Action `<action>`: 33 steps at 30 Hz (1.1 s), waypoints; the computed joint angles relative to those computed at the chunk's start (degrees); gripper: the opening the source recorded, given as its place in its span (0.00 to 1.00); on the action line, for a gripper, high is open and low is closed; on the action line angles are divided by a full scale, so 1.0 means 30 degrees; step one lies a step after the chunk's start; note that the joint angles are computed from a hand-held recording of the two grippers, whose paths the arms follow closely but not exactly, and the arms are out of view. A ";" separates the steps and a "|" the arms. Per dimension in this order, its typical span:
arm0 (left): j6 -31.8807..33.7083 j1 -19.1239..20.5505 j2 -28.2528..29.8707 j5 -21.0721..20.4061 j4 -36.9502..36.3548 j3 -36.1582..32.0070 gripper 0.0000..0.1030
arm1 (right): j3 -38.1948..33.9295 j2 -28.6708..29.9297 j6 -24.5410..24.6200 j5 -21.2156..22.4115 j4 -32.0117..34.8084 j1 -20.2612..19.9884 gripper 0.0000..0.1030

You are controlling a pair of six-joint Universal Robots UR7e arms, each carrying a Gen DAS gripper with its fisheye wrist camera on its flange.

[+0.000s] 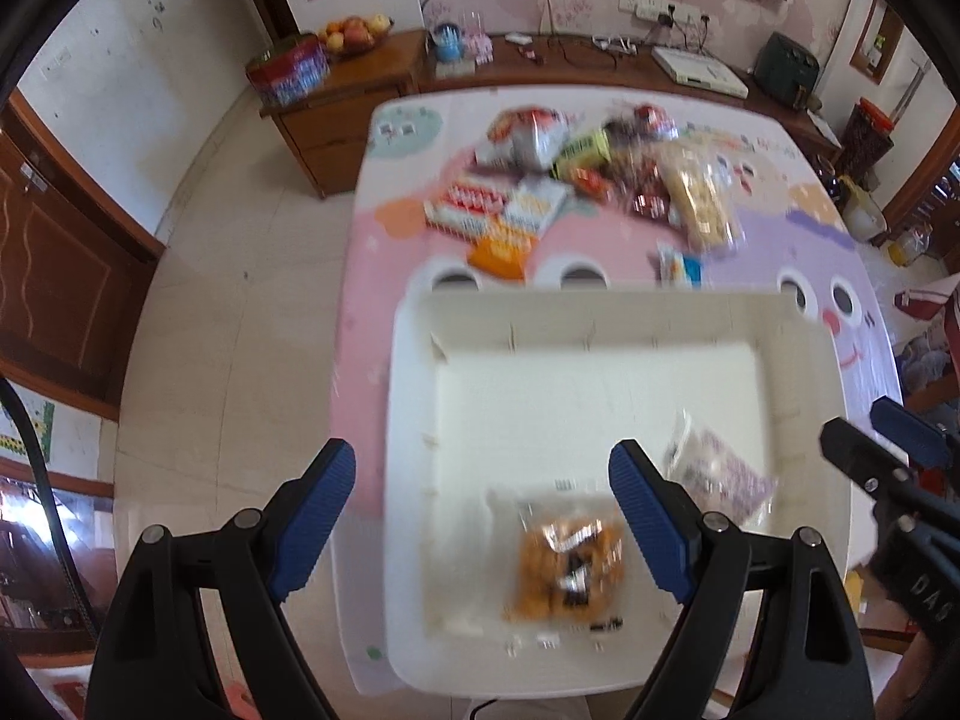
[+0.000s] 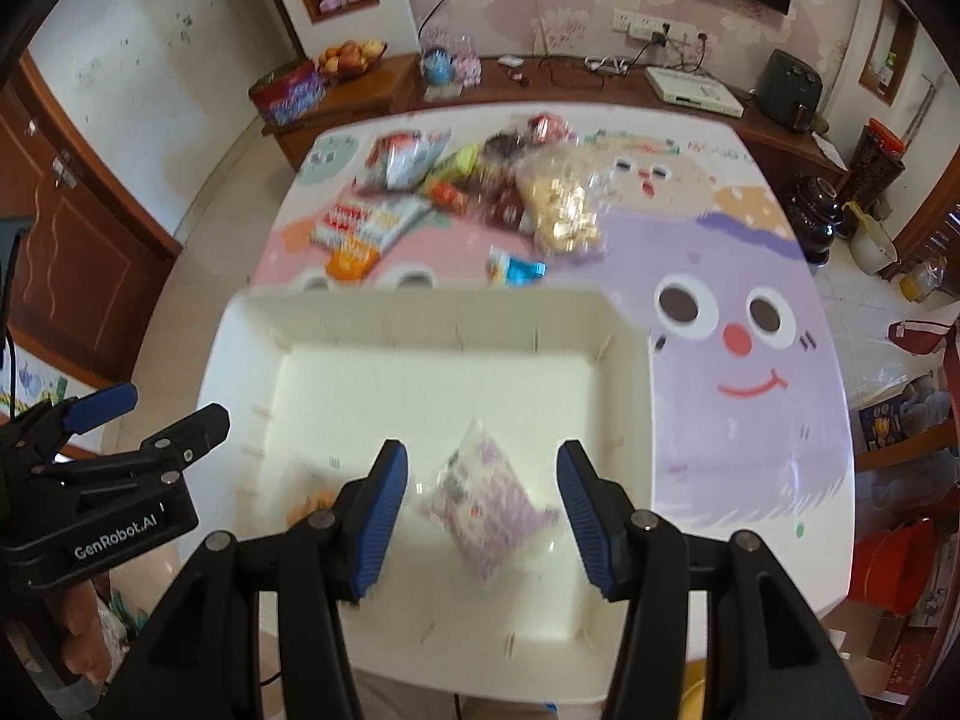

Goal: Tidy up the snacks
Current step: 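Open both tools and withdraw them from the tray toward the snack pile, then grasp the OATS bar with the left tool while the right tool grasps the blue candy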

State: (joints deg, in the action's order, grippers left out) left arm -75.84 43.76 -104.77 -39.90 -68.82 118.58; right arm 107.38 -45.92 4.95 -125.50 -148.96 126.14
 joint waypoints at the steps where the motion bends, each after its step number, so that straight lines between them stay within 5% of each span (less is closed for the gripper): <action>1: 0.0357 0.0151 0.0103 0.0325 -0.0174 -0.0238 0.83 | -0.0172 0.0077 -0.0039 -0.0030 -0.0100 0.0028 0.51; 16: 0.7330 0.2346 0.2395 0.3350 -0.5913 -0.2872 0.83 | -0.5242 0.2248 -0.1701 -0.0566 -0.1010 -0.0231 0.51; 22: 1.1736 0.4006 0.4097 0.3704 -1.0115 -0.4042 0.88 | -0.7588 0.3594 -0.2379 -0.0953 -0.0634 -0.0636 0.51; 26: 1.4224 0.5885 0.5725 0.2542 -1.1920 -0.5196 0.88 | -0.9198 0.4672 -0.1370 -0.0572 0.1407 -0.1390 0.51; 33: 1.7824 0.9417 0.8503 -0.1872 -1.2792 -0.7298 0.88 | -1.1214 0.6407 0.1639 0.0992 0.6062 -0.3060 0.51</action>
